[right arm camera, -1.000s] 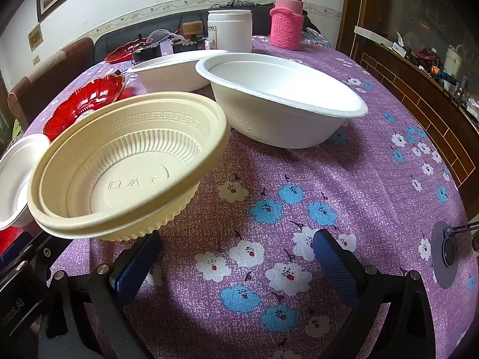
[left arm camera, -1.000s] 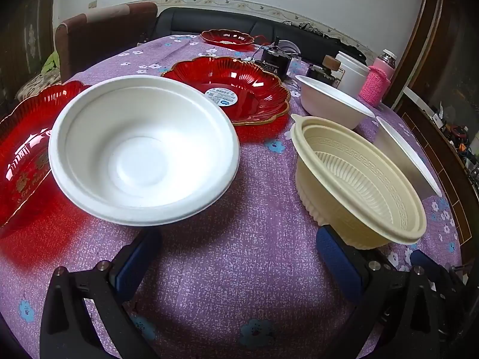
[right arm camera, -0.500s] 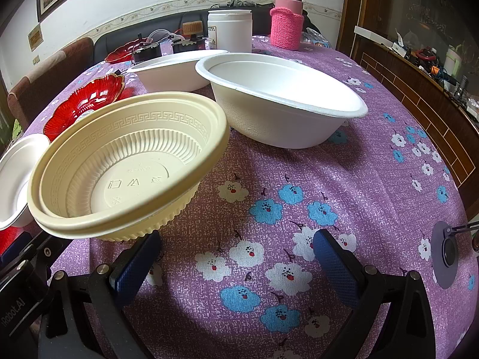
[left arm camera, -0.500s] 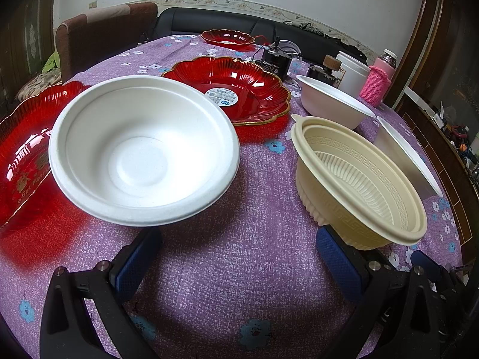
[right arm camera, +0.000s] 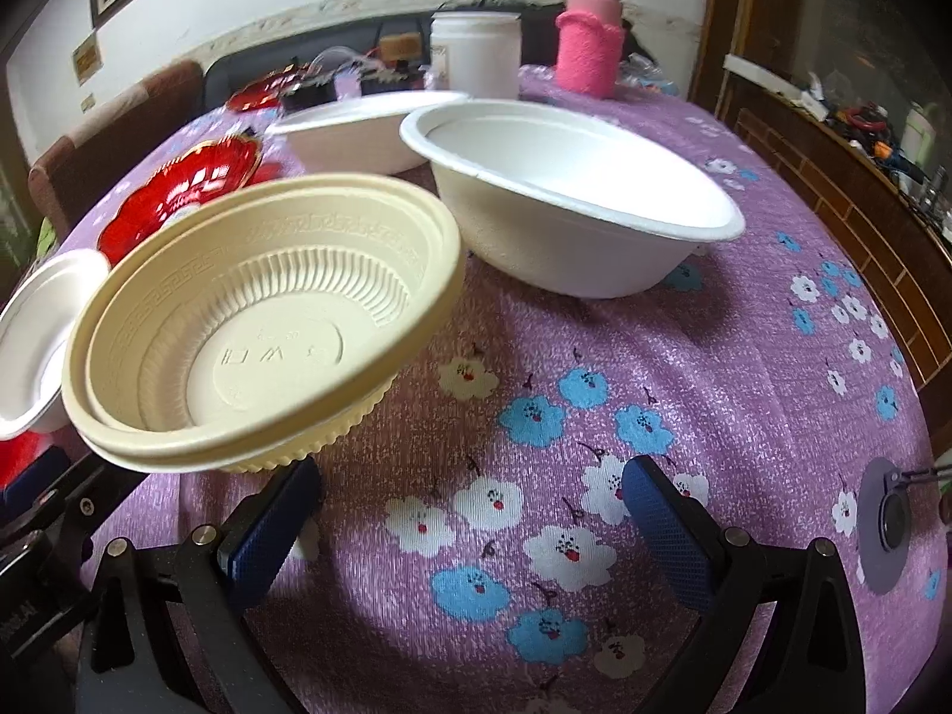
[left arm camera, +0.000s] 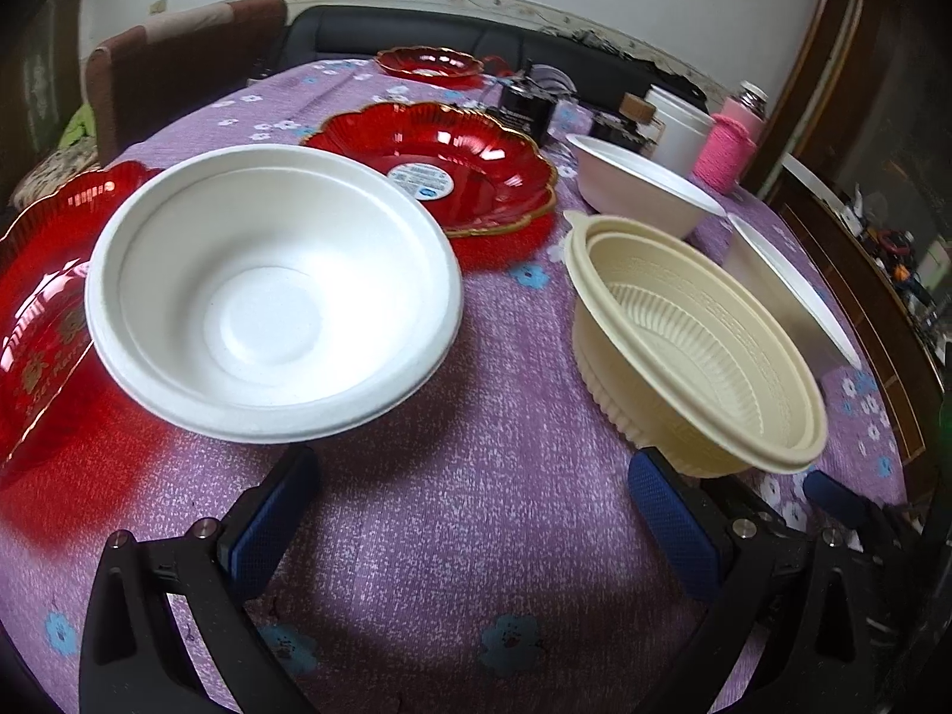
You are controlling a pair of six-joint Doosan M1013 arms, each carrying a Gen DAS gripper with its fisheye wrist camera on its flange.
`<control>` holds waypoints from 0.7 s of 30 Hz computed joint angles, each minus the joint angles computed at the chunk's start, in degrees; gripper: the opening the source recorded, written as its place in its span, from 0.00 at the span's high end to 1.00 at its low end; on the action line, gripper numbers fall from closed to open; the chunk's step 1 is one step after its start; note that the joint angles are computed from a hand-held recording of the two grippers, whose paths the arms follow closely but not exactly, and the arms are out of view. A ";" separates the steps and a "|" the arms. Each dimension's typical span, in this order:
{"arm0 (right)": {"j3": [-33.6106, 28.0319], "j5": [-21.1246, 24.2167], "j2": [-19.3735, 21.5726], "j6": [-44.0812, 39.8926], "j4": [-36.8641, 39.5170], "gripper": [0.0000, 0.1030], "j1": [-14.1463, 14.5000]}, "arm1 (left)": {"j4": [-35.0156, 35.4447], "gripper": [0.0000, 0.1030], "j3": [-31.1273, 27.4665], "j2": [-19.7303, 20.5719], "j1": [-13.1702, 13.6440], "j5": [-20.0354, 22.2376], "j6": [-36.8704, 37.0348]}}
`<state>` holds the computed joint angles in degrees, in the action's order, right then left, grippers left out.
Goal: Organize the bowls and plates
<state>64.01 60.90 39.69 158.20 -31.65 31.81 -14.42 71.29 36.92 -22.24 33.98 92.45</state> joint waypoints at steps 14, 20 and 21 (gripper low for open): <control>3.29 -0.87 -1.59 3.42 -2.62 0.01 2.08 | 8.62 0.00 4.65 -2.58 -0.96 -3.66 -7.36; 4.07 -1.91 -1.98 3.07 -3.47 0.01 2.32 | 14.50 0.00 3.87 -2.19 -1.82 -2.10 -11.07; 4.23 -2.03 -2.04 3.10 -3.73 0.01 2.41 | 15.74 0.00 3.64 -2.05 -2.00 -1.72 -11.94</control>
